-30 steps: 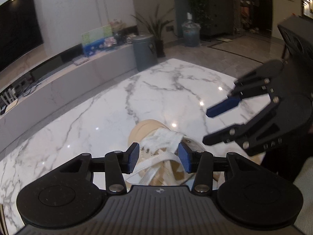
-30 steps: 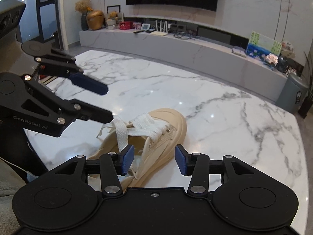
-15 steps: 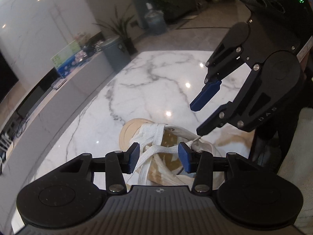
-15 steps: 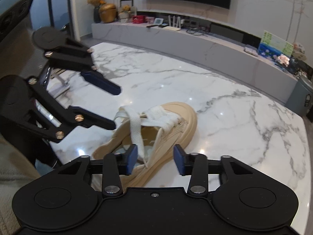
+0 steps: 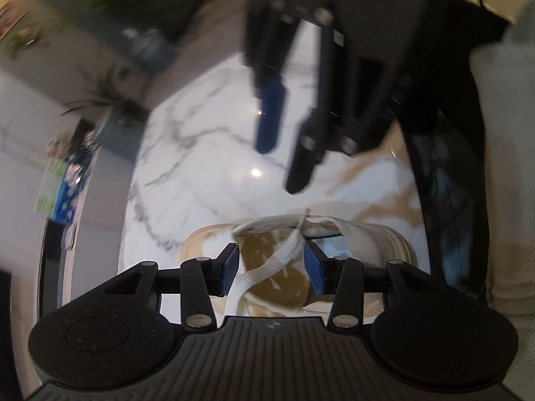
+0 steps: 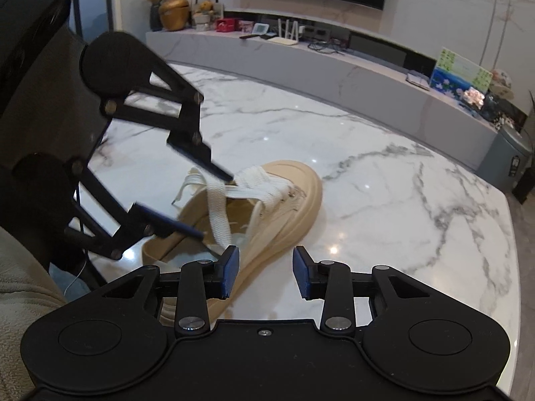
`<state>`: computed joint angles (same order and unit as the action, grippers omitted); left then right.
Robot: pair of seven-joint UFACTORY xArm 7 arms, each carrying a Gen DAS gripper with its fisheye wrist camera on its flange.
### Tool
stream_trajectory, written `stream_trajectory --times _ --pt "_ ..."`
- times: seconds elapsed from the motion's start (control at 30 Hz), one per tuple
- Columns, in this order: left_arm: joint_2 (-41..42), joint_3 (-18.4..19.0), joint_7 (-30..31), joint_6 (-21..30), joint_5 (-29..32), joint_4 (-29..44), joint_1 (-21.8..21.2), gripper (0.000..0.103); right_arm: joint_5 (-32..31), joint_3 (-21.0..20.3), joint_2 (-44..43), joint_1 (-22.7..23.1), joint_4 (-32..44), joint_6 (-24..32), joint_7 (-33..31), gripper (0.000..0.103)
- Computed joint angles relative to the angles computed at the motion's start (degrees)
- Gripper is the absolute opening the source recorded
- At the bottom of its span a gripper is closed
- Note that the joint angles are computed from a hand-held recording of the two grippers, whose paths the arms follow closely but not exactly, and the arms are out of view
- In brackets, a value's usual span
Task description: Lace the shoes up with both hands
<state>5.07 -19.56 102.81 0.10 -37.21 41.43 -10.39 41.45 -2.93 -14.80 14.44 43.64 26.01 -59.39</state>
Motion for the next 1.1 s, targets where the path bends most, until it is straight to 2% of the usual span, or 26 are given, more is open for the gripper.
stream_trajectory --times 0.1,0.17,0.23,0.37,0.43,0.57,0.67,0.8,0.83,0.9,0.93,0.97,1.1 --pt "2.35 3.52 -6.81 -0.21 8.26 0.88 -2.77 0.038 0.71 -0.36 0.04 -0.24 -0.22 -0.27 0.21 0.035" --pt "3.19 4.08 -10.25 0.52 11.12 1.64 -2.89 0.026 0.96 -0.48 -0.1 -0.39 -0.41 -0.3 0.24 0.035" --pt "3.76 4.97 -14.21 1.6 14.15 2.35 -3.27 0.019 1.43 -0.7 -0.08 -0.57 -0.62 -0.43 0.44 0.035" --pt "3.79 2.18 -17.42 3.02 14.65 2.61 -0.21 0.011 1.91 -0.86 -0.01 -0.82 -0.75 -0.41 0.41 0.035" --pt "3.01 2.29 -19.92 3.41 15.81 2.24 -0.08 0.008 2.75 -1.08 0.12 -0.73 -0.69 -0.2 -0.01 0.035" --pt "1.46 4.38 -28.71 3.12 18.21 1.4 -1.72 0.007 4.51 -1.3 0.05 -0.51 -0.56 0.59 -1.75 0.035" --pt "-0.24 6.84 -38.24 3.38 20.57 0.72 -3.36 0.007 5.88 -1.34 -0.01 -0.43 -0.41 1.43 -3.14 0.035" --pt "-1.64 8.58 -46.38 2.95 22.88 0.29 -4.07 0.007 7.41 -1.23 0.38 -0.76 0.43 3.41 -4.23 0.035" --pt "-1.72 8.85 -47.75 2.73 23.45 0.27 -4.14 0.007 7.82 -1.04 0.39 -0.79 0.5 3.32 -4.61 0.033" --pt "-1.85 10.52 -53.51 2.25 28.09 0.31 -4.9 0.007 8.84 -0.5 0.48 -0.53 0.72 2.39 -5.62 0.023" --pt "-2.07 10.29 -53.83 2.13 28.22 0.14 -4.6 0.007 9.16 -0.34 0.66 -0.43 0.98 2.3 -5.83 0.014" --pt "-2.21 10.01 -53.91 2.13 27.99 0.08 -4.35 0.007 9.42 -0.2 0.83 -0.34 1.25 2.35 -6.01 0.01" --pt "-2.69 11.09 -60.04 2.58 33.35 -0.17 -4.89 0.007 10.1 0.66 1.96 -0.13 2.53 2.32 -6.11 0.01"
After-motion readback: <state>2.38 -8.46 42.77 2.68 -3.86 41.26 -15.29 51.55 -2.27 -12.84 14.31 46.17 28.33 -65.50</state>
